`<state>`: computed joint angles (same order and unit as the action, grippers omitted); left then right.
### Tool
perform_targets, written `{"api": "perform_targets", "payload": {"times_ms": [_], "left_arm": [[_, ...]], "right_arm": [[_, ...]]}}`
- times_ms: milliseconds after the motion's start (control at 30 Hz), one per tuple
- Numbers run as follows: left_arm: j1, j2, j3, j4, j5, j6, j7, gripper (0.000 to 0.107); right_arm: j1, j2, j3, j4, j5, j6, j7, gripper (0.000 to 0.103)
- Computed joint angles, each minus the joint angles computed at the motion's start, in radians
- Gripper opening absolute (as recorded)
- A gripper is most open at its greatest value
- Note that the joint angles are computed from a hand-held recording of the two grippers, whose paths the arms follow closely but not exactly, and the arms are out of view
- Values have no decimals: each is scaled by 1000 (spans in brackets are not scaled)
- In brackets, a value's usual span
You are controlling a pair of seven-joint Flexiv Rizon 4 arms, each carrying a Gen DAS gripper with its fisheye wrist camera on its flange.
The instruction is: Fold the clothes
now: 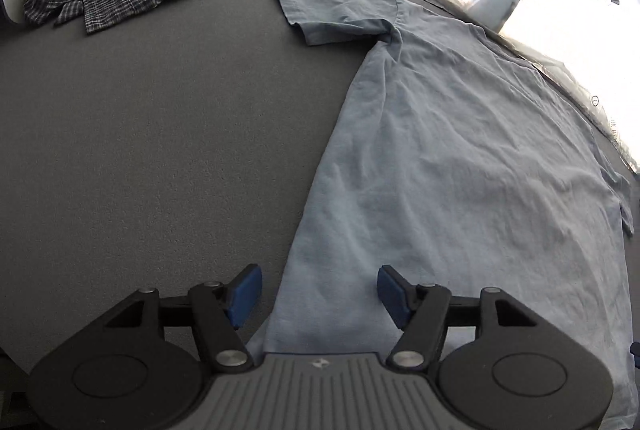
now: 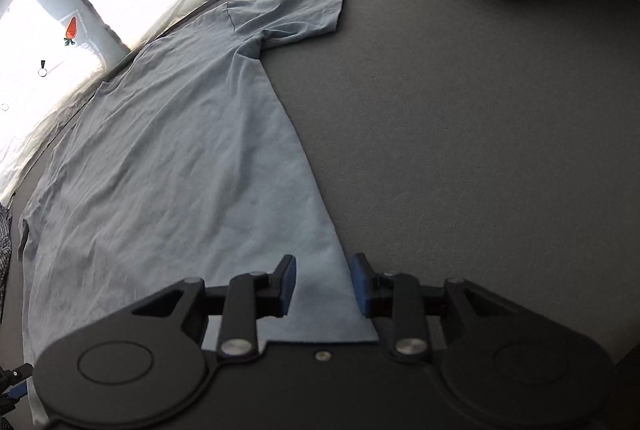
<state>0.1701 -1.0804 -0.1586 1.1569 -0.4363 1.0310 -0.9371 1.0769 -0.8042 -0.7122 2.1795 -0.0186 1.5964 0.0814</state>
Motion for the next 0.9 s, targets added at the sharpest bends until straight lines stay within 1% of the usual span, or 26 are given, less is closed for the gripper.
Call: {"api": "perform_targets", "payload": {"times_ms": [167, 233, 300, 367, 400, 433, 467, 500, 533, 567, 600, 633, 667, 733, 767, 800, 833, 867, 900], "left_arm": [[29, 58, -25, 116, -24, 28, 29, 63], [30, 78, -23, 151, -23, 37, 41, 61], [24, 95, -11, 167, -12, 21, 52, 59], [12, 111, 15, 176, 9, -8, 52, 52], [-1, 117, 34, 183, 25, 2, 48, 44], [-13, 122, 52, 188, 43, 10, 42, 33], [-22, 125, 67, 188, 54, 12, 28, 29], [-26, 123, 79, 178, 55, -6, 1, 18], [-26, 122, 86, 166, 53, -30, -27, 12], [-8, 123, 73, 150, 28, -84, -58, 7], [9, 122, 61, 131, 2, -138, -90, 3], [29, 121, 46, 114, -28, -189, -120, 2], [68, 126, 2, 117, -89, -229, -130, 2], [169, 137, -111, 150, -270, -298, -124, 2], [197, 147, -143, 176, -359, -298, -104, 2], [198, 155, -142, 188, -382, -280, -101, 2], [190, 162, -125, 191, -397, -267, -99, 2], [157, 162, -77, 177, -347, -245, -94, 2], [120, 149, -21, 148, -274, -242, -105, 3]], "right_arm": [[47, -5, -7, 34, 40, 33, 25, 32], [48, -3, -2, 37, 47, 40, 15, 32], [33, 12, 16, 34, 38, 36, -12, 31], [-2, 42, 52, 30, 2, 25, -72, 31], [-22, 56, 70, 27, -14, 16, -96, 30], [-43, 70, 89, 24, -30, 6, -120, 24], [-63, 82, 106, 22, -45, -1, -138, 13], [-76, 89, 117, 24, -50, 4, -145, 8], [-84, 91, 125, 31, -44, 31, -143, 6], [-91, 91, 135, 42, -23, 73, -137, 5], [-82, 85, 131, 54, 13, 123, -126, 5], [-54, 67, 116, 76, 78, 213, -102, 4], [-33, 48, 108, 91, 146, 299, -80, 4], [-6, 13, 114, 109, 285, 458, -39, 4], [0, -6, 120, 115, 342, 541, -6, 4], [14, -7, 127, 111, 421, 569, -14, 4], [43, 4, 102, 122, 436, 532, -25, 3], [71, 34, 59, 137, 385, 430, -59, 3], [81, 73, 36, 129, 338, 294, -139, 3]]}}
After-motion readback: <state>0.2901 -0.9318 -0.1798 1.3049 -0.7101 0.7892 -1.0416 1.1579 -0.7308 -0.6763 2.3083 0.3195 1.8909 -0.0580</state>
